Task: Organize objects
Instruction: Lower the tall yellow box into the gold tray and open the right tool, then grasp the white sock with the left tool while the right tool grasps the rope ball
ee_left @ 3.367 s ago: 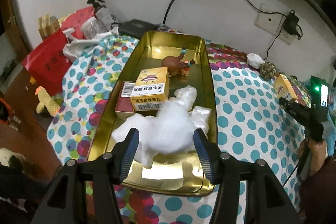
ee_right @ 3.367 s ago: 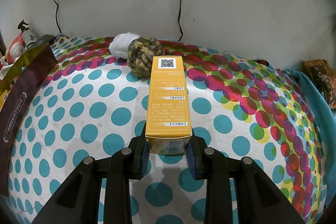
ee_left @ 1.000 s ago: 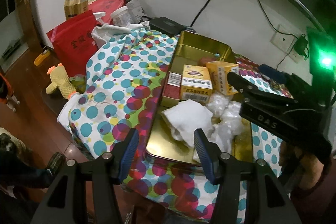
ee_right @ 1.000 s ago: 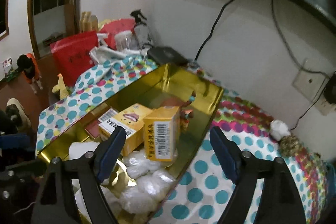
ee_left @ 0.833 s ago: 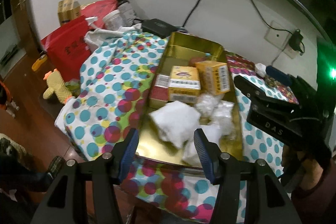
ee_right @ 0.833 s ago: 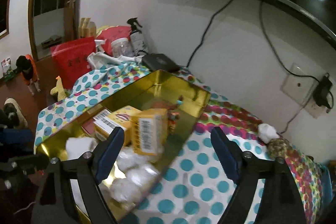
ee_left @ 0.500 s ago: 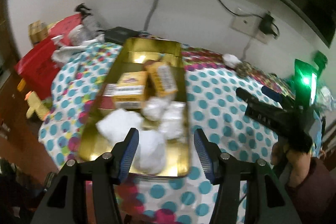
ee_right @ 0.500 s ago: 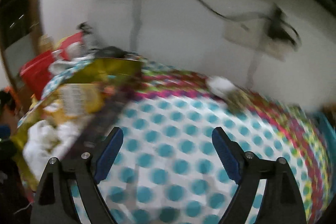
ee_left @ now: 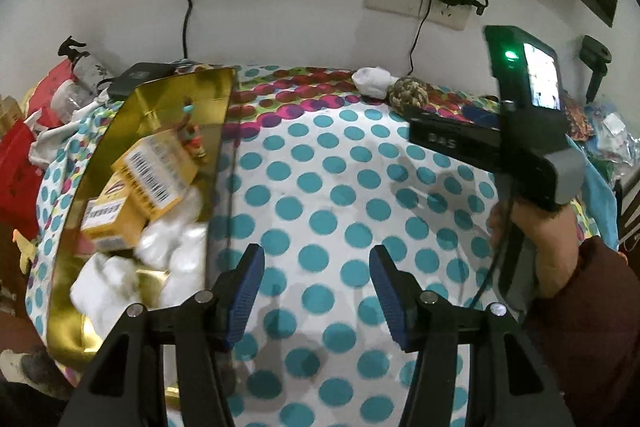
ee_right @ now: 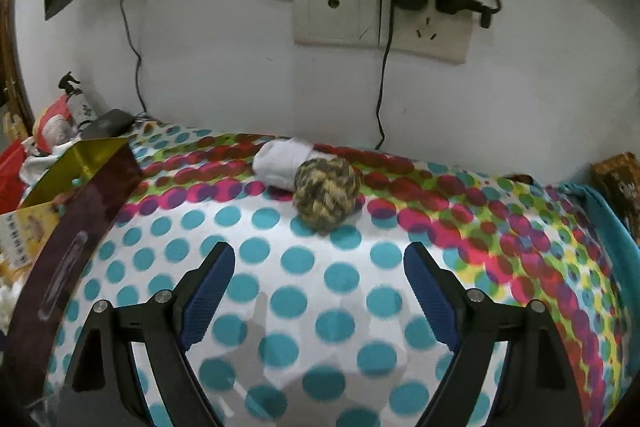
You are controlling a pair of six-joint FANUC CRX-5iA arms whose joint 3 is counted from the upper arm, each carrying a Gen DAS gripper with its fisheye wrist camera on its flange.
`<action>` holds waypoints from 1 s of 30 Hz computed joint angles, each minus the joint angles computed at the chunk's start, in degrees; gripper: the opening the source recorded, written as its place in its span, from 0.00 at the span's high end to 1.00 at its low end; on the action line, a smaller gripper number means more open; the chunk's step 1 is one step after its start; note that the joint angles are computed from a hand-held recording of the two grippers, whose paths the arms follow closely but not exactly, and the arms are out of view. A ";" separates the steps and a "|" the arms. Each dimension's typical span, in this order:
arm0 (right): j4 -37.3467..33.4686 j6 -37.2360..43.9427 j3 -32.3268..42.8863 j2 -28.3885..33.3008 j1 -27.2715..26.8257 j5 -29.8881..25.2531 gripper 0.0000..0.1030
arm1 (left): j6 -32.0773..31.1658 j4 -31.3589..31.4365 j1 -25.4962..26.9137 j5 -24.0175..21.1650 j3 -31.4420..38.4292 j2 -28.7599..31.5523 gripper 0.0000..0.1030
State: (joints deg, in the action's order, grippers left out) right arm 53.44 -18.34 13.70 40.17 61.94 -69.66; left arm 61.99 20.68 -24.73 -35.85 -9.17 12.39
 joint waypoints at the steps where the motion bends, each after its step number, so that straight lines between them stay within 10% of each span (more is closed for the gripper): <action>1: -0.18 0.84 0.16 0.14 -0.47 0.34 0.18 | 1.07 -0.67 -0.30 -0.31 1.07 0.85 0.46; 15: -1.91 -1.93 -0.19 -0.10 -5.87 5.99 0.19 | 8.21 -7.21 -2.49 -1.93 12.97 9.04 0.46; 30: -2.34 -5.45 -6.33 -3.63 -8.10 17.13 0.54 | 2.62 -6.73 -4.23 -13.05 39.21 26.37 0.45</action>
